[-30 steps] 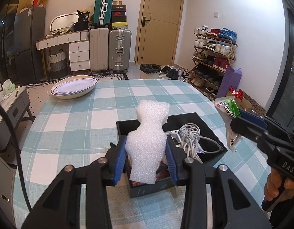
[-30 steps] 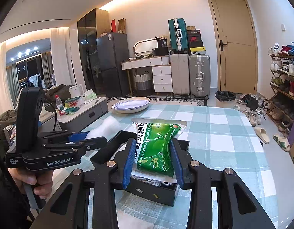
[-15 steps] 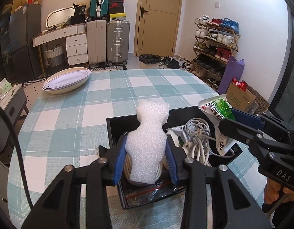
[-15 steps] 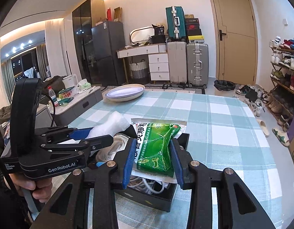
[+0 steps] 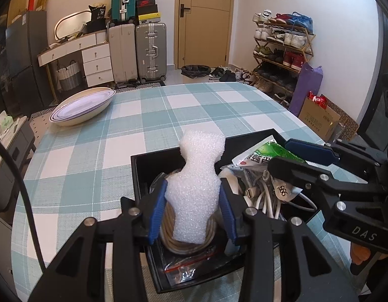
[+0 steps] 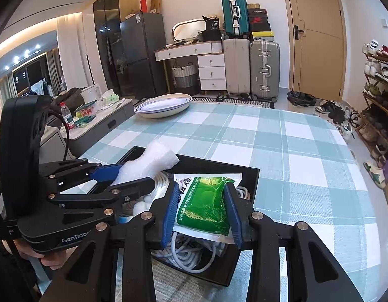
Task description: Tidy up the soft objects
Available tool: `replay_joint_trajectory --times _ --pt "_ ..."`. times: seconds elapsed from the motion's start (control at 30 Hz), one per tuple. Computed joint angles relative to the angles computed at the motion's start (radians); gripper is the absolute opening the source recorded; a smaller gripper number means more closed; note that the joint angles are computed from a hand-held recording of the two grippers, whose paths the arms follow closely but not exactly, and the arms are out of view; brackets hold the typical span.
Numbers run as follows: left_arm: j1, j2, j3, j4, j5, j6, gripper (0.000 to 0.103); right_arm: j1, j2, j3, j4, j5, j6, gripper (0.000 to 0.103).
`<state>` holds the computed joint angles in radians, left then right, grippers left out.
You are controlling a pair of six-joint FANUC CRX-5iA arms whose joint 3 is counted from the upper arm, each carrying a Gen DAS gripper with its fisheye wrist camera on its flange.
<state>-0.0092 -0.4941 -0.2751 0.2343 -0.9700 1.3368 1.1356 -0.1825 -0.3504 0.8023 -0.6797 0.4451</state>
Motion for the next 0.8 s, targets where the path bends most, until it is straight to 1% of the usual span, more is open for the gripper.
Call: replay_joint_trajectory --times 0.03,0.07,0.1,0.13,0.23,0.3,0.33,0.37,0.4,0.43,0.53,0.67,0.8 --pt "0.005 -0.001 -0.003 0.017 -0.007 -0.017 0.046 0.002 -0.004 -0.007 0.019 -0.001 -0.014 0.039" --pt "0.009 -0.006 -0.007 0.028 -0.008 -0.027 0.05 0.002 -0.013 -0.019 0.033 0.01 -0.025 0.045" --pt "0.009 -0.013 -0.01 0.029 -0.003 -0.027 0.056 0.0 -0.024 -0.032 0.042 0.027 -0.032 0.054" --pt "0.006 -0.019 -0.008 0.019 -0.001 -0.017 0.061 0.003 -0.035 -0.044 0.058 0.029 -0.048 0.057" --pt "0.034 -0.045 -0.028 0.068 -0.009 -0.052 0.069 0.017 -0.068 -0.078 0.115 0.017 -0.099 0.07" --pt "0.065 -0.076 -0.062 0.14 -0.012 -0.108 0.085 0.023 -0.096 -0.105 0.149 0.024 -0.135 0.087" --pt "0.067 -0.089 -0.066 0.137 -0.012 -0.104 0.09 0.028 -0.11 -0.12 0.171 0.024 -0.161 0.091" --pt "0.067 -0.105 -0.068 0.123 -0.009 -0.091 0.097 0.034 -0.123 -0.132 0.187 0.021 -0.18 0.098" --pt "0.073 -0.122 -0.076 0.126 -0.007 -0.094 0.101 0.042 -0.135 -0.143 0.201 0.018 -0.194 0.1" --pt "0.08 -0.133 -0.084 0.134 -0.006 -0.101 0.103 0.05 -0.147 -0.157 0.224 0.016 -0.211 0.101" --pt "0.097 -0.173 -0.098 0.128 -0.007 -0.097 0.103 0.075 -0.173 -0.185 0.268 0.004 -0.245 0.102" --pt "0.112 -0.235 -0.13 0.11 0.02 -0.088 0.103 0.1 -0.192 -0.217 0.337 -0.012 -0.307 0.102" --pt "0.144 -0.279 -0.163 0.131 0.028 -0.098 0.103 0.118 -0.203 -0.235 0.357 -0.019 -0.34 0.102"
